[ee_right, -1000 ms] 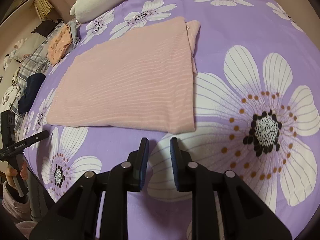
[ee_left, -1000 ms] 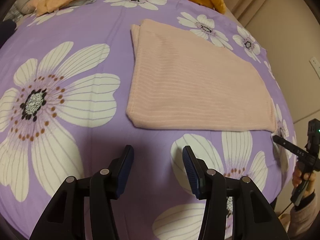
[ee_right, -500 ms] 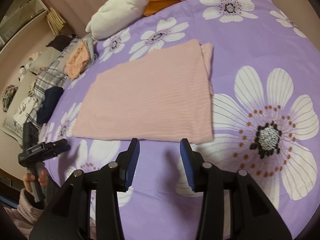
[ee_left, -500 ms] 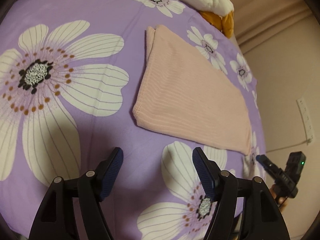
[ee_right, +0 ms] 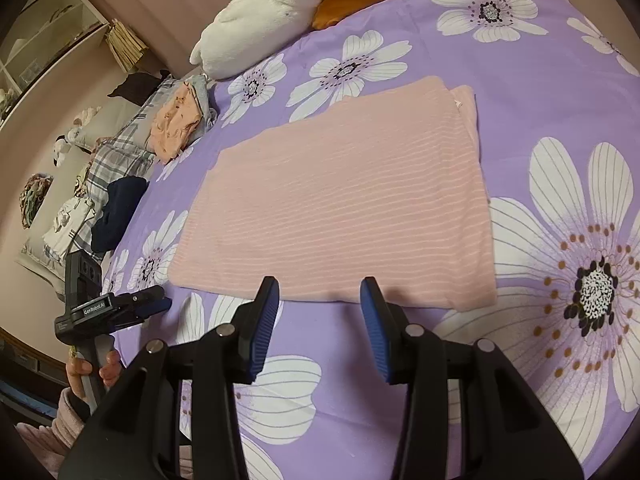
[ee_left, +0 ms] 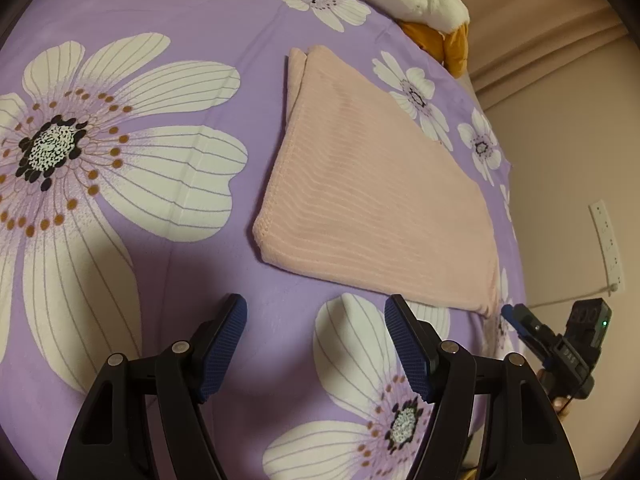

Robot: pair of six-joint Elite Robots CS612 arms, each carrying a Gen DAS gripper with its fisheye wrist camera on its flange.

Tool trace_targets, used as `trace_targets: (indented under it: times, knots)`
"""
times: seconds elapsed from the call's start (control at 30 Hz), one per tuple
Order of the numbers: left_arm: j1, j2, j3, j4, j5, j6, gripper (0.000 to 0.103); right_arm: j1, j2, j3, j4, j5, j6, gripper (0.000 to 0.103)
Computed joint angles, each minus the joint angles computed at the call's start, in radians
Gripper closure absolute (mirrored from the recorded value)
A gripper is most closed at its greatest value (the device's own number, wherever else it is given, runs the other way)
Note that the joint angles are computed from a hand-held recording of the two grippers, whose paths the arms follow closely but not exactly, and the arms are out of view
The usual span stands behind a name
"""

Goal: Fold small clothes
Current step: 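Move the left gripper to the side edge of the folded shirt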

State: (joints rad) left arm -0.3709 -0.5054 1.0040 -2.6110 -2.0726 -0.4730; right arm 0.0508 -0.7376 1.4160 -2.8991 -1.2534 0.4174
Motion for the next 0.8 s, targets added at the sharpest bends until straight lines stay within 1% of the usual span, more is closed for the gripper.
trace_targets:
  times: [0.17, 0.37, 0.53, 0.67, 0.8]
  knots:
    - [0.002, 0.021, -0.035, 0.006, -0.021, -0.016, 0.033, -0.001, 0.003, -0.008, 0.015, 0.000, 0.004, 0.060]
    - [0.003, 0.040, -0.068, 0.020, -0.033, -0.012, 0.033, 0.000, 0.006, -0.015, 0.030, -0.011, 0.004, 0.060]
    - [0.005, 0.056, -0.094, 0.016, -0.043, -0.026, 0.033, 0.000, 0.007, -0.017, 0.031, -0.009, 0.002, 0.060]
    - [0.009, 0.080, -0.128, 0.005, -0.069, -0.059, 0.033, 0.004, 0.016, -0.028, 0.033, -0.001, 0.009, 0.060]
    - [0.016, 0.110, -0.173, -0.002, -0.116, -0.104, 0.033, 0.010, 0.027, -0.047, 0.044, 0.007, 0.006, 0.060]
